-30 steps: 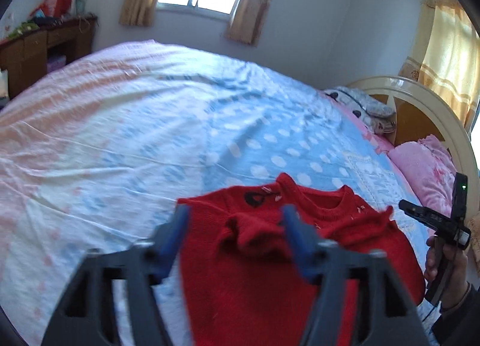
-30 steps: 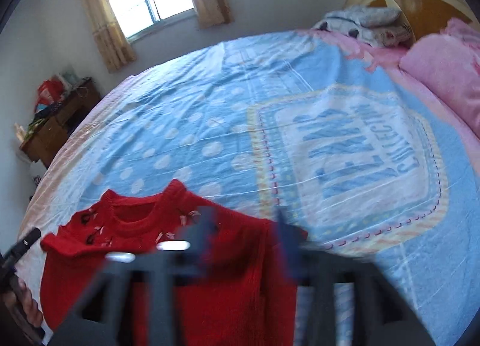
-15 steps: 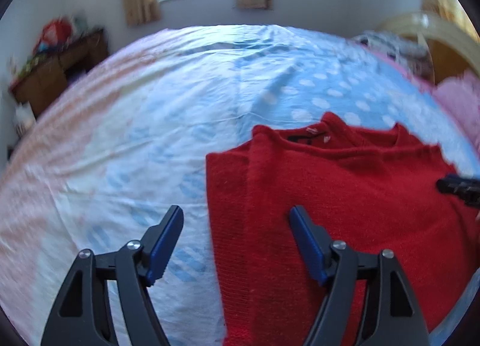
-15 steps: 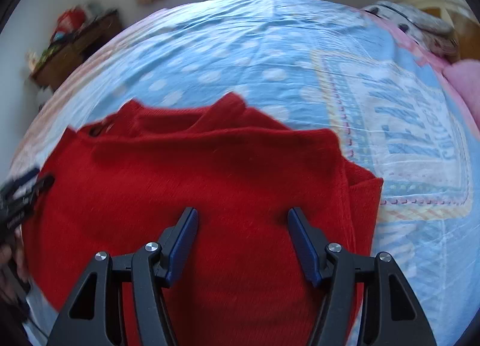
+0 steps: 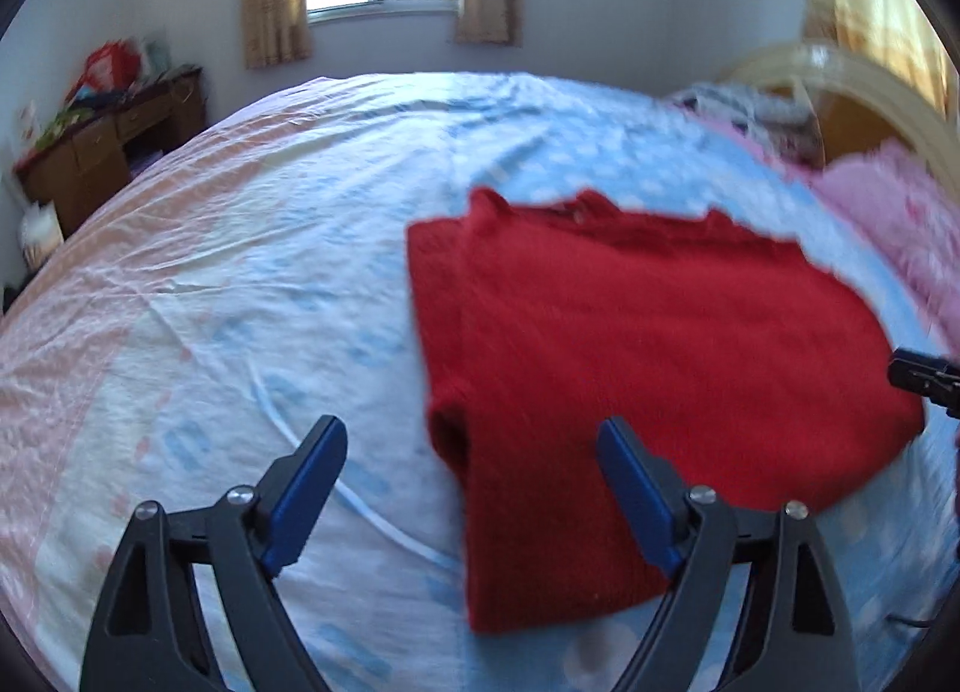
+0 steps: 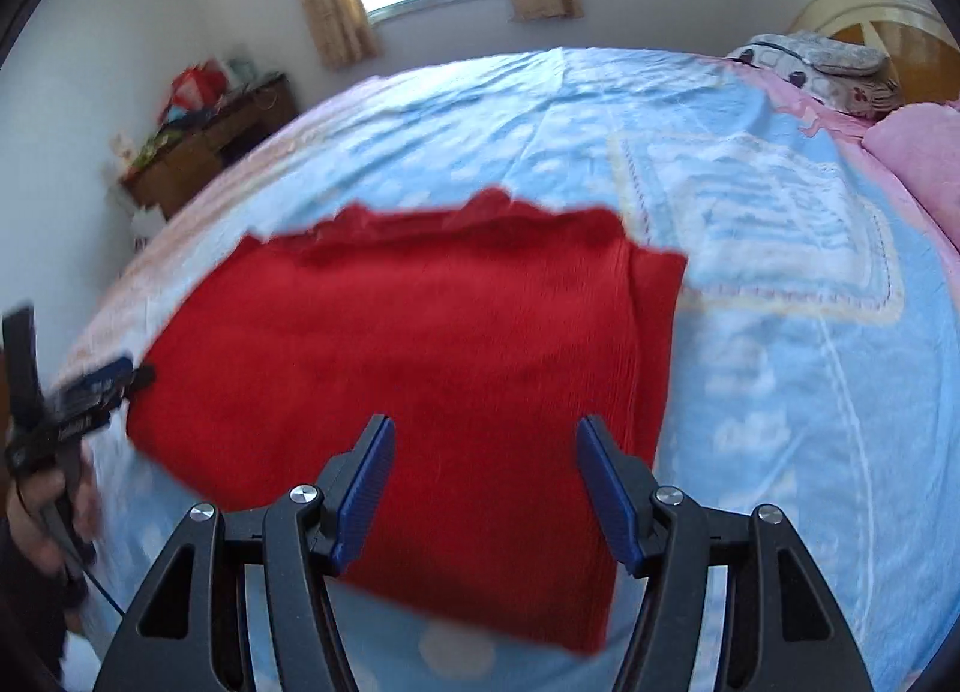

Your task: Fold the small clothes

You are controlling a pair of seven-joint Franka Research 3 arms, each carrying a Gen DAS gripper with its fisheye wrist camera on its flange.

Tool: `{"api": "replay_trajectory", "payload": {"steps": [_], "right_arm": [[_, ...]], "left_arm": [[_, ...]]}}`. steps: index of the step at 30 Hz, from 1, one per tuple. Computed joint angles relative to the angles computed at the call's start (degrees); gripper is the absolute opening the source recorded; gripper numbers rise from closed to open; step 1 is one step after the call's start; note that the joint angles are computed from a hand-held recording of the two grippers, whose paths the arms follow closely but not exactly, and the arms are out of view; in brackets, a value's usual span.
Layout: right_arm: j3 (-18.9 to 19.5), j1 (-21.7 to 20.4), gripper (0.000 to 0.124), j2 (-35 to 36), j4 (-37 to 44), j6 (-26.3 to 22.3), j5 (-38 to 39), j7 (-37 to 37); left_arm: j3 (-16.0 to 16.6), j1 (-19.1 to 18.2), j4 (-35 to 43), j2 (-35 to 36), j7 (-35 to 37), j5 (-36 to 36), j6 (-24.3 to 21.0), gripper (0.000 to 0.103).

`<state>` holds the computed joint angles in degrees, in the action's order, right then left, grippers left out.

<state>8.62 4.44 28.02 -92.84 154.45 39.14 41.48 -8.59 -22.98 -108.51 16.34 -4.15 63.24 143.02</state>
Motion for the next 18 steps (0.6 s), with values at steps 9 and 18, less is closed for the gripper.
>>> {"api": "replay_trajectory", "payload": {"steps": [9,18], "right_arm": [[-2.4,2.5,0.063,-3.9,-9.6,8.4,-8.3,2.6],[1.6,0.9,0.063,-4.0,-7.4,9.0,3.6,-6.5]], "left_arm": [[0.0,-0.7,-0.8,0.3,-0.6,-2.0,-1.5,0.095],[-0.4,0.9,-7.2,-4.3,-15.7,4.4,1.0,0.099]]}}
